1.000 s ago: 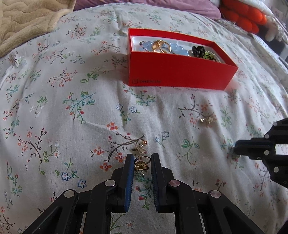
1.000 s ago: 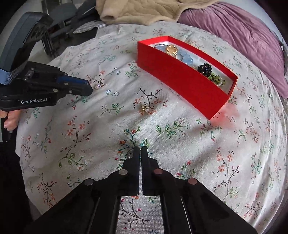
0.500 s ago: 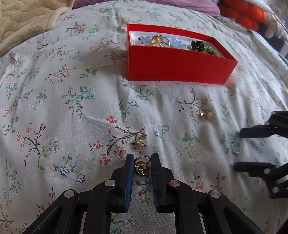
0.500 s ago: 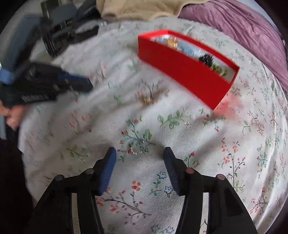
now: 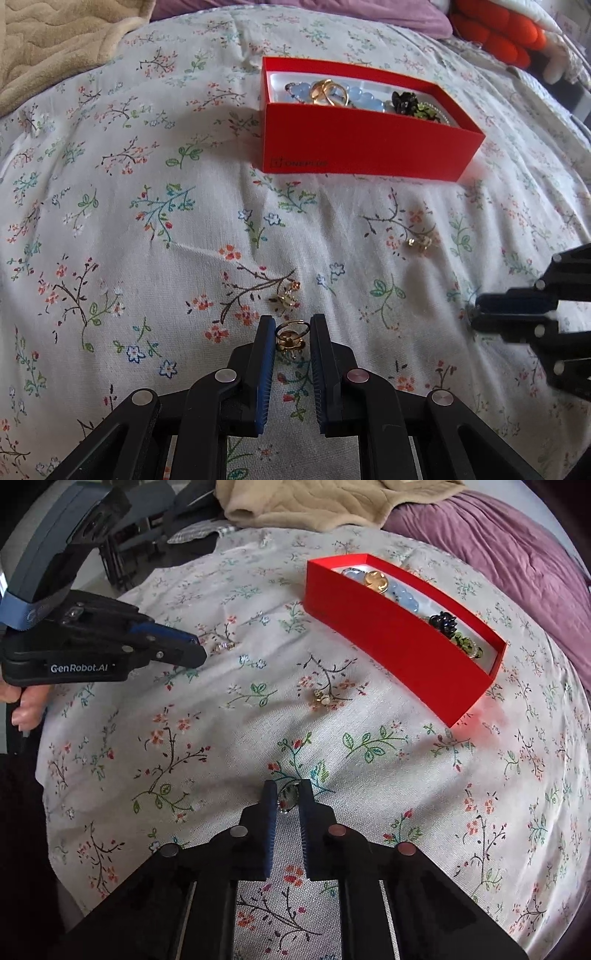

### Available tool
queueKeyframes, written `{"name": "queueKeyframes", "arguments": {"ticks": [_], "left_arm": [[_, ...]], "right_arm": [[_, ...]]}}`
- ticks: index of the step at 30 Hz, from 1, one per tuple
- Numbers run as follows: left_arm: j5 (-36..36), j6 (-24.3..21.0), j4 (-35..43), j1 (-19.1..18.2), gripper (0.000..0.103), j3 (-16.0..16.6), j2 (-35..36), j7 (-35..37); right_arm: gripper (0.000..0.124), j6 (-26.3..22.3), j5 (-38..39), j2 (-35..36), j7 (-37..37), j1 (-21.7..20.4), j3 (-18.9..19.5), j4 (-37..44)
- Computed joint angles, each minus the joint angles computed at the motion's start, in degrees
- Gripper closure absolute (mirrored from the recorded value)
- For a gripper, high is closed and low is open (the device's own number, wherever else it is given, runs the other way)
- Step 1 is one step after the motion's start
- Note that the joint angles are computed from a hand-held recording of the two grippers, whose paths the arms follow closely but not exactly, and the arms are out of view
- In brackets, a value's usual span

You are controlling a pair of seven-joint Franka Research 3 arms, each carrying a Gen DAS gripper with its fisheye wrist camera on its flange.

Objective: Organize jewelry

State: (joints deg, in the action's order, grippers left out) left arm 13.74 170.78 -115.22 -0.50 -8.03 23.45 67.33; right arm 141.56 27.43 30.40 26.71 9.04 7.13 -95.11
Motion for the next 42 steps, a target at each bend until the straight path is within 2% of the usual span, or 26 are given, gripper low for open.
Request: {"name": "queueKeyframes", "arguments": {"ticks": [4, 15, 24, 31, 37, 42], "left_arm": [[-0.4, 0.3, 0.2, 0.4, 0.09, -0.4, -0.1, 0.2], [-0.7, 0.7, 1.4, 0.3, 0.09, -0.6, 0.0, 0.4], [-1.1, 0.5, 5.3, 0.1, 0.09, -0.7, 1.3, 0.1], [-2.5, -0.4, 10.0, 0.8, 0.09, -1.7, 3.5, 0.5], [-3.9, -1.1, 15.2, 1.4, 0.09, -2.7, 6.4, 1.3], [-3.9, -1.4, 20.4, 0.6, 0.09, -2.0, 9.9, 1.2]], "right_arm": [[0.121, -0.1, -0.8, 0.0, 0.8, 0.4, -0.4, 0.3], [0.122, 0.6, 0.5, -0.3, 1.1, 0.1, 0.2, 0.8], [0.122, 2.3, 0.5, 0.5, 4.6, 0.5, 0.0, 3.9], [0.121, 3.1, 0.7, 2.7, 9.1, 0.5, -0.1, 9.5], [0.121, 3.5, -1.0, 5.8, 16.1, 1.2, -1.2, 15.6], [0.121, 3.8, -3.0, 8.4, 22.1, 1.4, -1.9, 20.2]]}}
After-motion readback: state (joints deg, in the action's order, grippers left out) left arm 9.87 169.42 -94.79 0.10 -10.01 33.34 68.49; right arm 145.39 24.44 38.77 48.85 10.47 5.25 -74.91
